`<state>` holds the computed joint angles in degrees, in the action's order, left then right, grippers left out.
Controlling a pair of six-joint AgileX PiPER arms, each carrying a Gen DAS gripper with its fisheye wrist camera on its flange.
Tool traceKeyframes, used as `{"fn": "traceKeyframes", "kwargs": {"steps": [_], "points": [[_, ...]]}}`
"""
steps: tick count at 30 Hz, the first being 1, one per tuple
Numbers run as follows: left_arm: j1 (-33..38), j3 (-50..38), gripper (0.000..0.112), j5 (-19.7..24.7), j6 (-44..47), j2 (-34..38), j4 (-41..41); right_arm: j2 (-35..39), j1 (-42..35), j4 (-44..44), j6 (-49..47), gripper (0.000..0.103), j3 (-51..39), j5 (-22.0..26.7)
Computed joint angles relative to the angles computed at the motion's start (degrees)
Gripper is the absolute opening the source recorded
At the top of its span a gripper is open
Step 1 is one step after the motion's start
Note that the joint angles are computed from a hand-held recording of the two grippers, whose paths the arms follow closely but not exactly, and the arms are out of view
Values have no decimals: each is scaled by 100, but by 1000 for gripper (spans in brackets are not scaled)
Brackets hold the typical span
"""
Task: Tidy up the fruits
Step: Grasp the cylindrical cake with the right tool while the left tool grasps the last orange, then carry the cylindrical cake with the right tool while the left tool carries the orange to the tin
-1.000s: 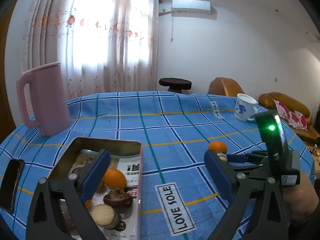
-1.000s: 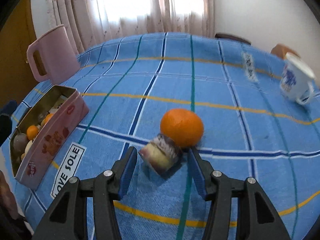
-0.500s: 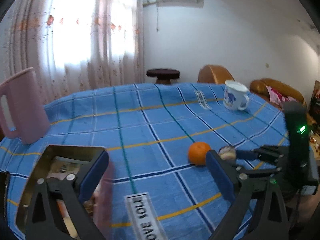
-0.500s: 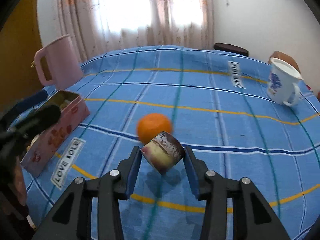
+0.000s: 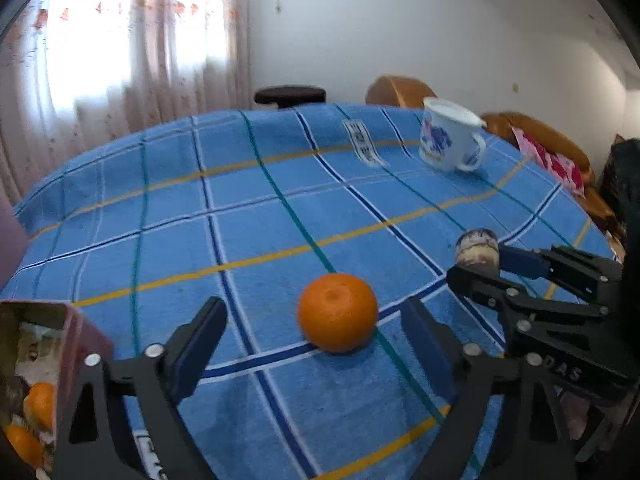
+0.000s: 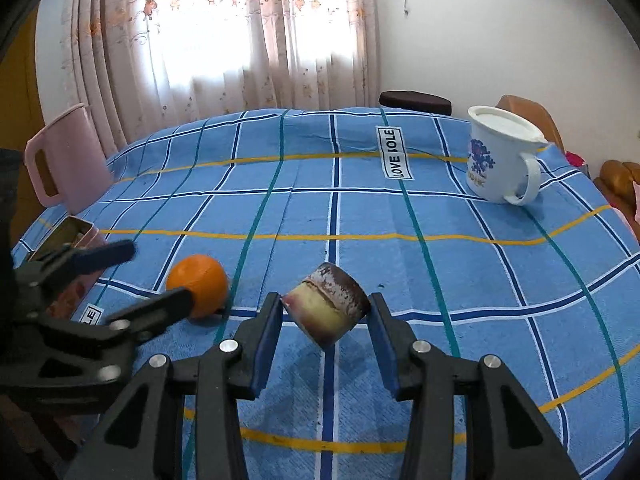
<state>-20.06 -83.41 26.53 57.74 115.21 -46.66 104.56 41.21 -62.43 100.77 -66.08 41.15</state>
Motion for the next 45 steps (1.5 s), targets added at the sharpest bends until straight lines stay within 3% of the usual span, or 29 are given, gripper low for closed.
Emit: {"fn": "traceKeyframes", "kwargs": {"steps": [4,6,9,26,45], "points": [[-47,-490,69,436,-627,305,573,18,7,-30,2,45,-11,-23],[-44,-909,55,900,-1037,564,906,37,3,1,-54,45,-30,-41],[26,-1187,50,1296,-1097,749,834,63,2,43,-142,45,-69,-46],[191,115,49,198,963,-47,-1225,-176,344,-1103,812,45,334,27],[218,1071,49,-453,3598,-577,-3893,-353,771,-2093,1715,45,692,501]]}}
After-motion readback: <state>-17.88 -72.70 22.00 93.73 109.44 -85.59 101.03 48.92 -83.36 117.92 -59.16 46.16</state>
